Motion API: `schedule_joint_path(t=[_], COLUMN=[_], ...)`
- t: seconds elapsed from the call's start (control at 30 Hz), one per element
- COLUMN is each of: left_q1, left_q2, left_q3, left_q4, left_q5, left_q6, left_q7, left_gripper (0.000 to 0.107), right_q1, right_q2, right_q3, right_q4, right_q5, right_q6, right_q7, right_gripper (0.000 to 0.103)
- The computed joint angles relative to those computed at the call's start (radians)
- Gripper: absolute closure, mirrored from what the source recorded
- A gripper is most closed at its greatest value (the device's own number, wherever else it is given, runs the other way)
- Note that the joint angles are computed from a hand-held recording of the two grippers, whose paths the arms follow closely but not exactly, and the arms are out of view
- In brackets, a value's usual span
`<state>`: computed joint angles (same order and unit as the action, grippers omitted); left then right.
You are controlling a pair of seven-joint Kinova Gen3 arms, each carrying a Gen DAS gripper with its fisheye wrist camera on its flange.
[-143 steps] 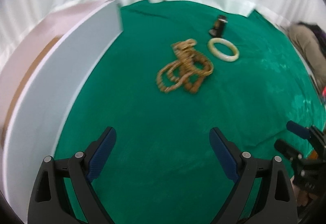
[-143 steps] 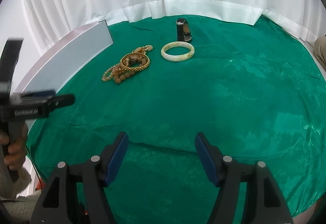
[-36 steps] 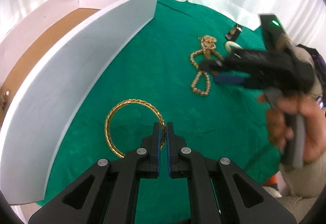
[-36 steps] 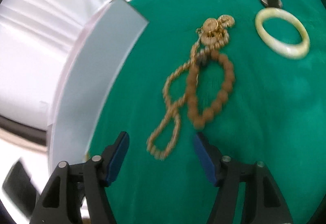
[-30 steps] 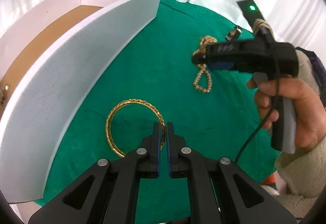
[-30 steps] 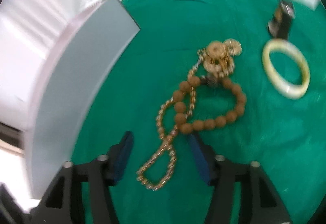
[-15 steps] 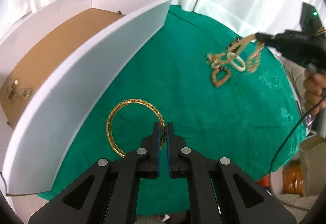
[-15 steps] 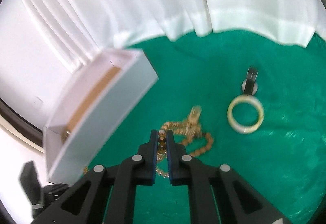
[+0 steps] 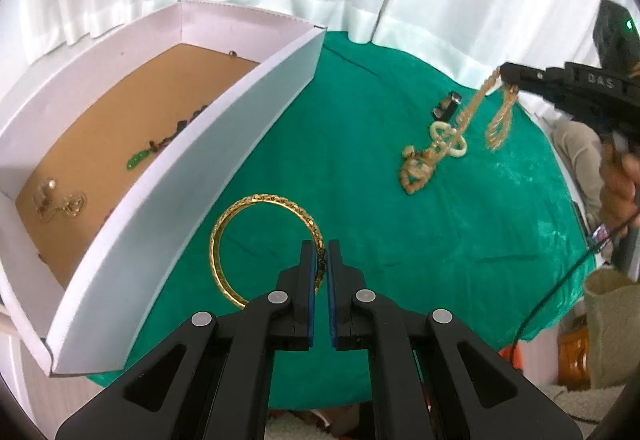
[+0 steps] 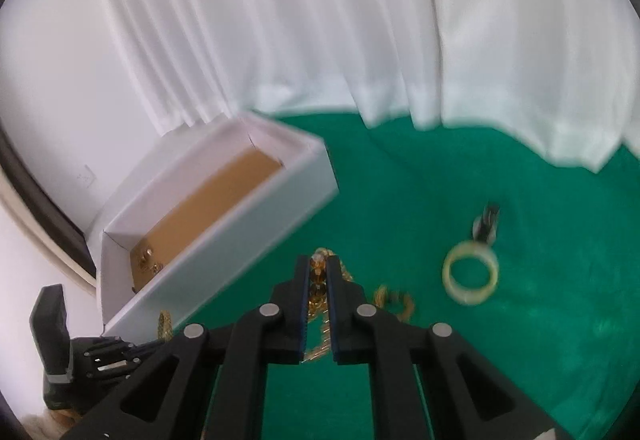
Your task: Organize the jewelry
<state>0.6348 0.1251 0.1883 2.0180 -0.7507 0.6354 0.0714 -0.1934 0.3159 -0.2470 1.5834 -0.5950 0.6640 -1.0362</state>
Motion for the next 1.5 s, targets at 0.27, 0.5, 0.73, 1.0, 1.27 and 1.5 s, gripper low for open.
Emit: schedule_joint_path(t=[0.27,0.5,0.73,1.0,1.27,1.5], left_q1=[0.001,-0.008,0.005,0.004,0.010,0.003], left_q2=[0.009,0.021,0.028,0.040,0.035,0.043], left_q3=[-0.005,-0.013,-0.022,-0.031,-0.038,-0.037], left_q4=[0.006,0.000,-0.010,-0.021,-0.012,-0.017], left_q5=[0.011,0.032,0.044,0.061,0.058,0.074], left_q6=[-0.013,-0.032,-0.027,-0.030,-0.038,-0.043], left_q7=[-0.004,-0.038,-0.061,-0.082,-0.078,-0.101], left_gripper=[0.105,0.104,0.104,0.104,0.104,0.104], right_q1=[0.146,0.157,0.125,0.111,0.077,0.100], right_q2=[-0.012,-0.043,-0.127,-0.210,-0.246,-0.215], right_q3=[-0.059,0.017,0.063,0.105,0.155,0.175], right_q4=[0.109,0.183,0.163,0.200,0.136,0.168], right_q5=[-0.230,-0.287,-0.290,-0.324,-0.301,-0.218], right_q6=[0.037,0.048,0.132,0.171,0.184,0.109], right_q7=[0.189,0.254,0.337,0.423,0.424,0.342], right_gripper=[0.095,0.095,0.095,0.095,0.095,0.095])
